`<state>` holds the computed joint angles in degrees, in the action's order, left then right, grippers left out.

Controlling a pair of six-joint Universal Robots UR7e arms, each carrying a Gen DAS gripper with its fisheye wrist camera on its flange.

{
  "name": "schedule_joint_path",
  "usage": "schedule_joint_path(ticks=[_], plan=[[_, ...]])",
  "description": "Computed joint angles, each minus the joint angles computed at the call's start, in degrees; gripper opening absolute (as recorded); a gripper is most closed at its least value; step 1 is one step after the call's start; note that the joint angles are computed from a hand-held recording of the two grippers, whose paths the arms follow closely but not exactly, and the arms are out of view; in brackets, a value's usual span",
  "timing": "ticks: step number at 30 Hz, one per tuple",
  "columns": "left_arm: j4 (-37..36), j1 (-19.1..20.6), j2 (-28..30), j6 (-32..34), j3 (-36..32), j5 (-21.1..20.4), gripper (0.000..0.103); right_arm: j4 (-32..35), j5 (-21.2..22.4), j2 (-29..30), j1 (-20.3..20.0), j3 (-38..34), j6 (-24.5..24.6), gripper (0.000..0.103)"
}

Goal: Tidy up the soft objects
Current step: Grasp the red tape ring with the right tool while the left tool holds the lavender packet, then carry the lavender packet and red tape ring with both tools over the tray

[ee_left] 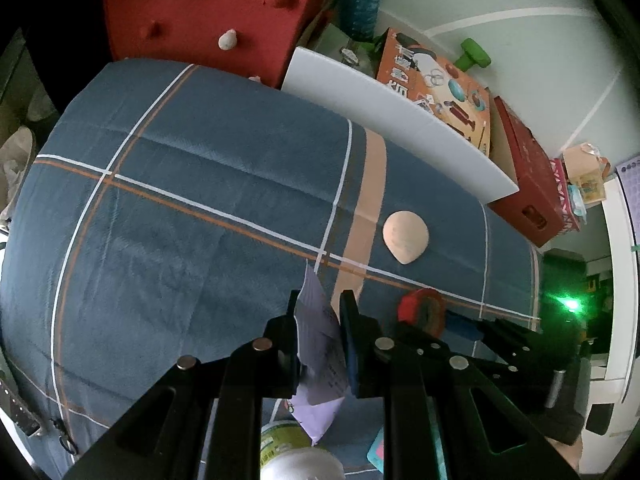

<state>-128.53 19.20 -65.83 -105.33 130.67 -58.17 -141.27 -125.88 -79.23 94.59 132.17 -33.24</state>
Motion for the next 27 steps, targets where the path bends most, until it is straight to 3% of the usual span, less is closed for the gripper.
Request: schedule_joint_path(ticks=[7,14,21,27], plan=[[2.5,-4.1,-0.1,-4.1,-1.7,3.2,0.018,0.9,3.4,-9.5,1.7,1.9,-2.0,0.057],[5.1,-8.9,3.2,-8.1,-5.0,6.5,0.018,1.5,6.3,-22.3,0.3,4.4,-5.5,0.057],[7.2,-13.1,8.3,-11.3,-8.8,9.5,0.018,3.7,11.8,-34.2,-6.6,6.3,-9.3,0.057],[0.8,-14.9,14.3,-8.1,-11.4,10.8,0.018,3.7,16.0,-43.9,-15.8,7.1,-13.1,0.057]])
